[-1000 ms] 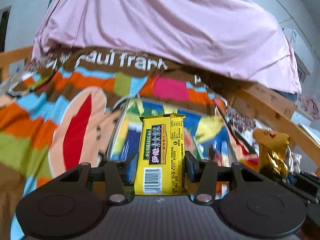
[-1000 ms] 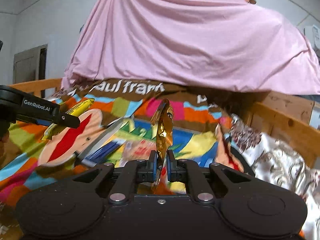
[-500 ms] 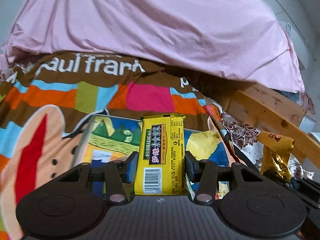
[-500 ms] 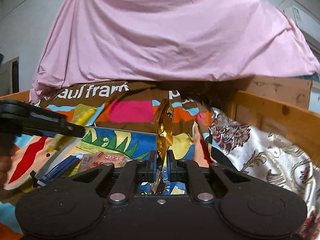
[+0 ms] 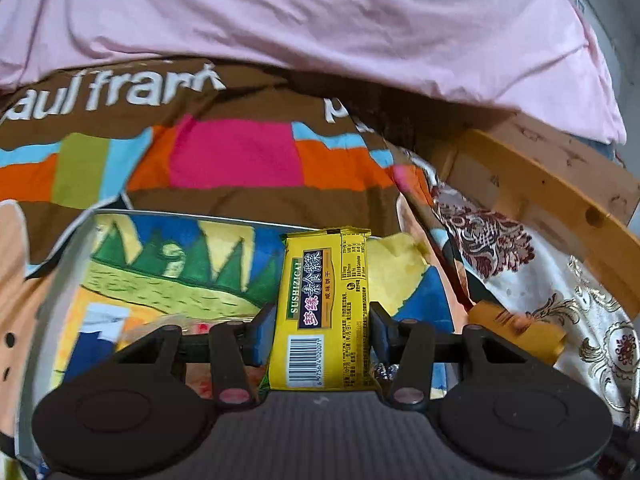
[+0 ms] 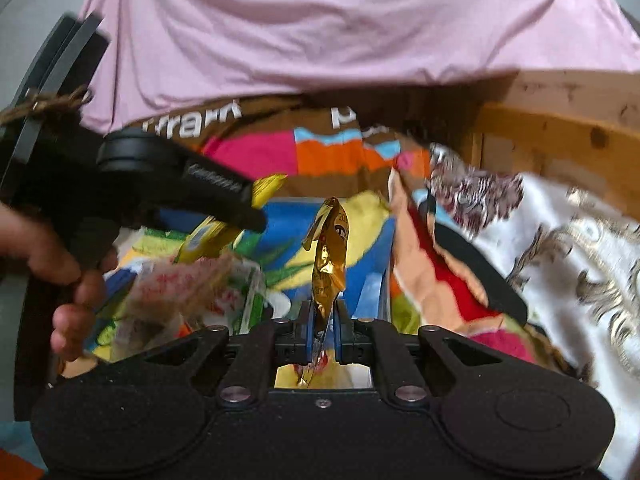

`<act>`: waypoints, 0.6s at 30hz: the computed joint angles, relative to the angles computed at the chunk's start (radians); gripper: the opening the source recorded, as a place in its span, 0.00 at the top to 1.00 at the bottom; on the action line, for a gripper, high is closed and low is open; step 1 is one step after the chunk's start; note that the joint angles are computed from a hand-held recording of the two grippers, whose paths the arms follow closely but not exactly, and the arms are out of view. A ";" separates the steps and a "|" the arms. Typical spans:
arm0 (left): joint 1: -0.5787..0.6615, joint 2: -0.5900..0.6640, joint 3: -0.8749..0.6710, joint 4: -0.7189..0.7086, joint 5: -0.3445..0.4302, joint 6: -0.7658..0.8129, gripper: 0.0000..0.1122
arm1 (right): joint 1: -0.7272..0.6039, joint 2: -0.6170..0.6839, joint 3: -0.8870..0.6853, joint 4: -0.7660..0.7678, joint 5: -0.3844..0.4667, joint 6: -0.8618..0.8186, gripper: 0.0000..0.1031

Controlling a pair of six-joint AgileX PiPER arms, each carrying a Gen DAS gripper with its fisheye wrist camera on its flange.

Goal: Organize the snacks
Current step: 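Carry the yellow bar and gold foil packet over the dinosaur tin with both tools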

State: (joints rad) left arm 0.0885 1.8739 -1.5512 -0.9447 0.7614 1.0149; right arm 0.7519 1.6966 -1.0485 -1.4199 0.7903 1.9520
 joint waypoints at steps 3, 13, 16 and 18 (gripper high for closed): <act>-0.045 0.014 -0.006 0.051 -0.039 -0.008 0.54 | -0.024 0.009 -0.003 0.026 -0.030 -0.001 0.90; -0.132 0.041 -0.002 0.240 -0.128 -0.141 0.54 | -0.060 0.019 -0.010 0.104 -0.087 -0.052 0.90; -0.139 0.043 0.000 0.267 -0.135 -0.150 0.54 | -0.063 0.024 -0.016 0.119 -0.093 -0.070 0.90; -0.144 0.043 -0.001 0.280 -0.136 -0.155 0.54 | -0.062 0.025 -0.017 0.125 -0.092 -0.075 0.90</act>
